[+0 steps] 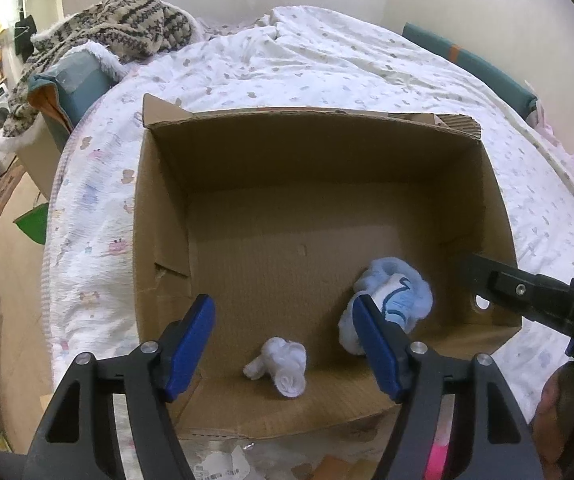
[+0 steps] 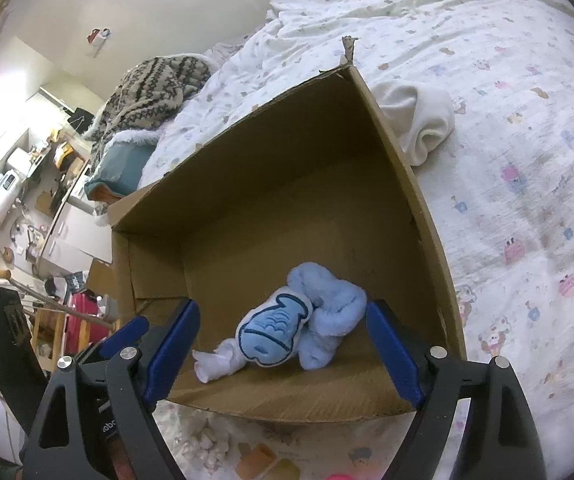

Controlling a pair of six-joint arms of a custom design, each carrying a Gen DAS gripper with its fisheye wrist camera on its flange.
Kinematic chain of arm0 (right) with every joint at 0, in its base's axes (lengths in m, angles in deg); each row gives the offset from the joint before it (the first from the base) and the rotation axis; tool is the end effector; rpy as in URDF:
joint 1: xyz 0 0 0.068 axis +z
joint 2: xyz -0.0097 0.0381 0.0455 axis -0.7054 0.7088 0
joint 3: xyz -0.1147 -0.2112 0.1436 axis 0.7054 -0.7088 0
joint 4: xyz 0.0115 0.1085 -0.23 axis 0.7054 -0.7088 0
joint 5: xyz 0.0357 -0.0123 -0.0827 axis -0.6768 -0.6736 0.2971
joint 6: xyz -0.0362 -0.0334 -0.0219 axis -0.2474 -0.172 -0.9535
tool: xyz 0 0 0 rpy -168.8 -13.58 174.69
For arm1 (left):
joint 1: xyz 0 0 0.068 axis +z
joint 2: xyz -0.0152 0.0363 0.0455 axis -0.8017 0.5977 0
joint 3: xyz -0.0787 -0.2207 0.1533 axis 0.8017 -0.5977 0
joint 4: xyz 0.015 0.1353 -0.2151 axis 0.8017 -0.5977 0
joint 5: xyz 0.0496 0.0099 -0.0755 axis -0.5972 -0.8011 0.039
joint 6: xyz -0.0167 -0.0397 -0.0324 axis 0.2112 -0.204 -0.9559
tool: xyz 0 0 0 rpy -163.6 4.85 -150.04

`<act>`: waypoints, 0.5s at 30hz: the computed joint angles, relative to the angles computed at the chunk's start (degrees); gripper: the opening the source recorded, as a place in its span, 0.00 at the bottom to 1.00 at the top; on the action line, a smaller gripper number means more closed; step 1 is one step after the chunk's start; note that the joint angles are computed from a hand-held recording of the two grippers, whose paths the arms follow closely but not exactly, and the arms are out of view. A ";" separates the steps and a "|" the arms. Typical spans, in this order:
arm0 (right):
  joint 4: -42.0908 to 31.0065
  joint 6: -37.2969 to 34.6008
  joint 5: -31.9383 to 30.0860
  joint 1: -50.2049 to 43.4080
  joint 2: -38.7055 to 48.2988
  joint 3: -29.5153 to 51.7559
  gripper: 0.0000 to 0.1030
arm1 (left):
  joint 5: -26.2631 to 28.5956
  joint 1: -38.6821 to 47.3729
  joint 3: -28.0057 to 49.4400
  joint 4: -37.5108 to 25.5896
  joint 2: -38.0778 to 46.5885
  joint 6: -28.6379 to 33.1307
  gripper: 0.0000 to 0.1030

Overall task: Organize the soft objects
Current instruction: 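Grasp the plastic bag with the left tool while the right tool grasps the pink heart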

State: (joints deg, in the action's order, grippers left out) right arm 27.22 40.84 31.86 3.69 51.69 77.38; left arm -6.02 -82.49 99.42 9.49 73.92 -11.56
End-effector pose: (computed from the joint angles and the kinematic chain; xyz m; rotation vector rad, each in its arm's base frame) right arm 0.1633 0.1589 0.1271 1.0259 2.1943 0.4998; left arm 0.3134 -0.1828 0.1360 0.9926 2.3833 -0.3523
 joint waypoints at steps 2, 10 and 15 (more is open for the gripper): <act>-0.15 -0.18 -0.05 0.09 0.13 0.14 0.88 | -0.35 0.19 0.09 -0.10 -0.03 0.01 0.67; -3.48 2.18 1.55 1.45 -1.09 0.67 0.88 | -0.68 1.62 -1.78 0.39 -2.16 0.22 0.67; -7.22 4.41 3.18 3.44 -1.62 1.79 0.88 | -0.88 2.52 -3.81 0.99 -5.03 0.22 0.67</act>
State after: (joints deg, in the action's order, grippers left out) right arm 20.00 45.25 35.03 7.13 50.07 79.17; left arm -6.90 -79.97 95.61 10.48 68.89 -11.35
